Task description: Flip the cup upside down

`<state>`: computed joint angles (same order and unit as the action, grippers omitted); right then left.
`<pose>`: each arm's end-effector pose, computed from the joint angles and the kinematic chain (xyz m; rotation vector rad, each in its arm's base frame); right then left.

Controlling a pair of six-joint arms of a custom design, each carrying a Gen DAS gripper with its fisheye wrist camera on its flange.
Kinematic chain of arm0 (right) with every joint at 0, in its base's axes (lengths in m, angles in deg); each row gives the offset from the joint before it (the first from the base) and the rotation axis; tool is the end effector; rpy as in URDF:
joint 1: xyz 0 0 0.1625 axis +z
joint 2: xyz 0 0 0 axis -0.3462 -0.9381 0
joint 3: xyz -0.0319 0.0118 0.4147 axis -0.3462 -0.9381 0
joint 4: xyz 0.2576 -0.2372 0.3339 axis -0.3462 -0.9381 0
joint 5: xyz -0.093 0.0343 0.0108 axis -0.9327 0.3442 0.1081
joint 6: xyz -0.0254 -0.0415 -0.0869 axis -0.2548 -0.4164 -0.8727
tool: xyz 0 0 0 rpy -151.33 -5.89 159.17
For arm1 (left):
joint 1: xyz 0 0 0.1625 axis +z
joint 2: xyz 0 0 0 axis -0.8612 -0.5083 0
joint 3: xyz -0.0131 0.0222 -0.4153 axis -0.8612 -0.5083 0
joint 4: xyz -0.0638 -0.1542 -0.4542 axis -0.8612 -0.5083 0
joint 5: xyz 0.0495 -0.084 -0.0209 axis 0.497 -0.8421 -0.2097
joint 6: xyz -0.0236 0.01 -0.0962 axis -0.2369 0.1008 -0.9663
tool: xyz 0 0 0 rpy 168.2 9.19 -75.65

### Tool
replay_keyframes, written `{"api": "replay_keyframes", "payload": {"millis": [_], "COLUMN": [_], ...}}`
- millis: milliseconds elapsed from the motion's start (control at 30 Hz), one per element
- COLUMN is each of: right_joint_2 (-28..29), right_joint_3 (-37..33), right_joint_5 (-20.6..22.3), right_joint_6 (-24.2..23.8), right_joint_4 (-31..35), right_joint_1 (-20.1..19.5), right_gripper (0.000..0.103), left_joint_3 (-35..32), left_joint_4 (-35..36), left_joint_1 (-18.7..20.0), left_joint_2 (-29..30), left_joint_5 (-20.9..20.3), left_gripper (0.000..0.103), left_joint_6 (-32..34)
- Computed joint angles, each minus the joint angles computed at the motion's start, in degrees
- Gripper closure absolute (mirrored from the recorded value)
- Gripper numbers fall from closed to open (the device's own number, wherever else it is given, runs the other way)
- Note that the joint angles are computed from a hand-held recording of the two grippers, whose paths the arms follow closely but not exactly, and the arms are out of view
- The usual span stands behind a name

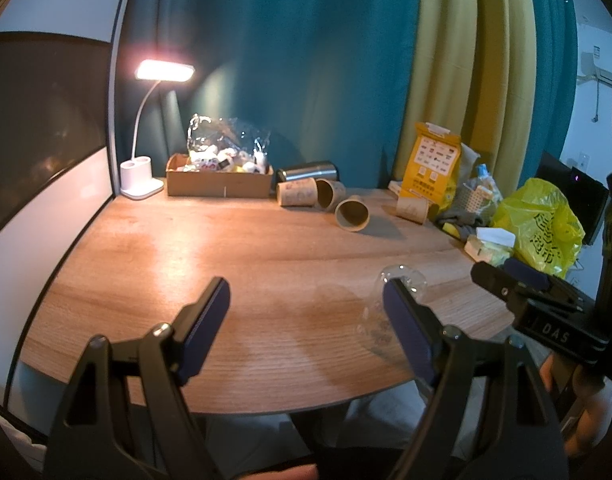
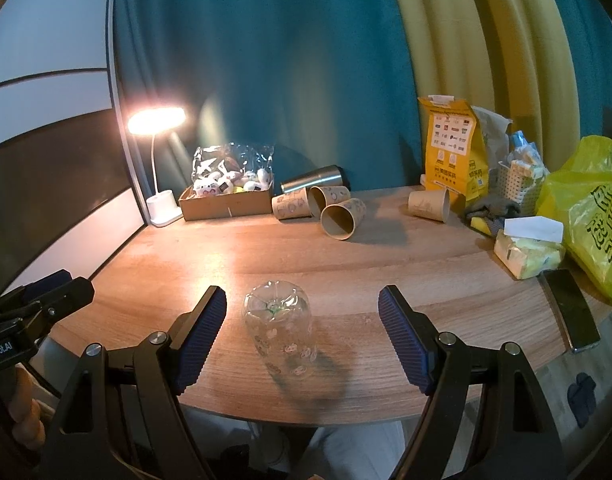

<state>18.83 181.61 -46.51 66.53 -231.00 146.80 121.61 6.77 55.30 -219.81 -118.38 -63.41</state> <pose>0.3740 -0.3320 0.1018 1.2395 -2.4660 0.9611 -0.1580 -0.2018 0.3194 -0.0056 1.9587 -1.4395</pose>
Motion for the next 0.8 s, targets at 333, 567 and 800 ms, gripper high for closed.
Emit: {"api": "replay_keyframes", "payload": {"millis": [333, 567, 800], "right_joint_2": [0.1, 0.1, 0.2], "right_joint_3": [0.1, 0.0, -0.1], "right_joint_5": [0.4, 0.4, 0.3], "right_joint_6": [-0.3, -0.5, -0.4], "right_joint_4": [0.2, 0.2, 0.2], "right_joint_1": [-0.3, -0.3, -0.2], "right_gripper": [0.022, 0.022, 0.022], "left_joint_3": [0.3, 0.2, 0.3], "left_joint_4": [0.1, 0.1, 0.2], "left_joint_1": [-0.4, -0.3, -0.4], "left_joint_2": [-0.2, 0.0, -0.1], "left_joint_5": [-0.5, -0.4, -0.5], "left_gripper": [0.023, 0.022, 0.022], "left_joint_6": [-0.4, -0.5, -0.5]}}
